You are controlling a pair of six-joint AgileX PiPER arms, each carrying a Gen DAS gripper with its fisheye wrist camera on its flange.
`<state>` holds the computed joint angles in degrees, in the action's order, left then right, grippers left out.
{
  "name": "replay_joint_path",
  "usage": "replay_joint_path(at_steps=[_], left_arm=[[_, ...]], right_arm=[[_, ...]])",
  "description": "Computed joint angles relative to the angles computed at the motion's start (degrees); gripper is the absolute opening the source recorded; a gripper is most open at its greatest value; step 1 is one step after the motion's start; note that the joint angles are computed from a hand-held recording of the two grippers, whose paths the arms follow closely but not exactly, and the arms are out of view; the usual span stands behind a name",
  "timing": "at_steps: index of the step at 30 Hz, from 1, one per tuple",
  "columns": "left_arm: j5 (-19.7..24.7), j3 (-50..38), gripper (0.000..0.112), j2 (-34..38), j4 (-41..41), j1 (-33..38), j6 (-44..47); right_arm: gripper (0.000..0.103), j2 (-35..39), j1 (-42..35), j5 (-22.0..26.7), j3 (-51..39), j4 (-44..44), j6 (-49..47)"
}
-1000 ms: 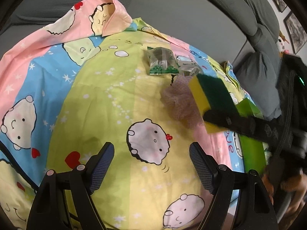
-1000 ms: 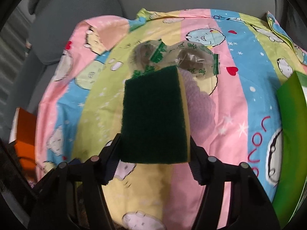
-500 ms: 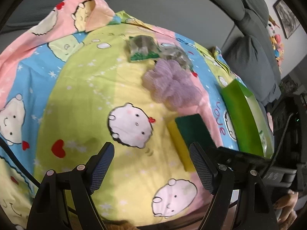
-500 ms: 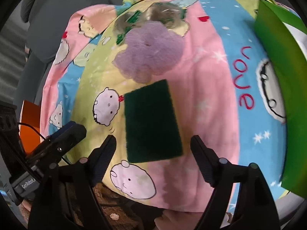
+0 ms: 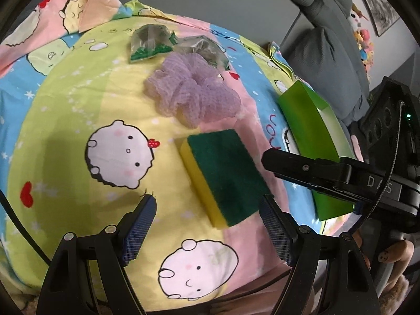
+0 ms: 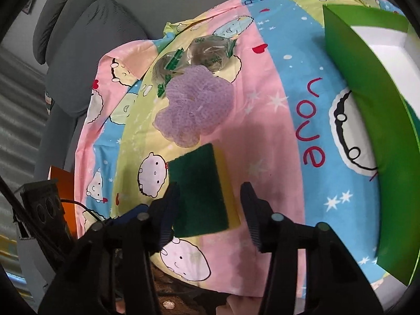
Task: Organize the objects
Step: 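Lift the sponge with the right gripper toward the green box, then carry the held sponge with the right gripper over the green box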
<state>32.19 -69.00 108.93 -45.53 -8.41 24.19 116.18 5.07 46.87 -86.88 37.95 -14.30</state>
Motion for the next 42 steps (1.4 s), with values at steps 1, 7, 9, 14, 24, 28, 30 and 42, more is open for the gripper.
replay_joint_path(at_steps=[1,7,9,14,24,28,30,42], left_arm=[[0.0,-0.2,0.081,0.2,-0.2,0.0,0.1],[0.2,-0.5,0.079,1.6,-3.2,-0.1,2.6],[1.0,-1.0,0.07,2.2,-3.8,-0.1,3.6],[0.8,-1.7,0.069,2.8,-2.6,-1.7,3.9],[0.6,-3.3,0.069,4.2,-0.3,-3.1,3.1],[1.1,-3.5,0.057,4.9,-3.5,-3.2,6.5],[-0.3,-3.6,0.056,4.7,-1.6,-4.1,4.7],[-1.0,-7.8,0.056,1.3,2.7,-8.9,2.2]], right_arm=[[0.046,0.3,-0.3,0.3,-0.1,0.8,-0.5],[0.046,1.8,-1.1,1.5,-0.5,2.9,-2.0],[0.046,2.4,-1.6,2.3,-0.8,4.2,-2.7],[0.046,2.1,-2.8,3.2,-0.1,7.8,-6.5],[0.06,2.8,-2.6,5.1,0.2,9.1,-9.9],[0.058,4.7,-1.9,5.5,-0.7,8.1,-9.4],[0.055,4.9,-1.7,5.1,-0.3,8.0,-9.2],[0.05,-4.8,-6.4,1.5,7.5,11.9,-13.7]])
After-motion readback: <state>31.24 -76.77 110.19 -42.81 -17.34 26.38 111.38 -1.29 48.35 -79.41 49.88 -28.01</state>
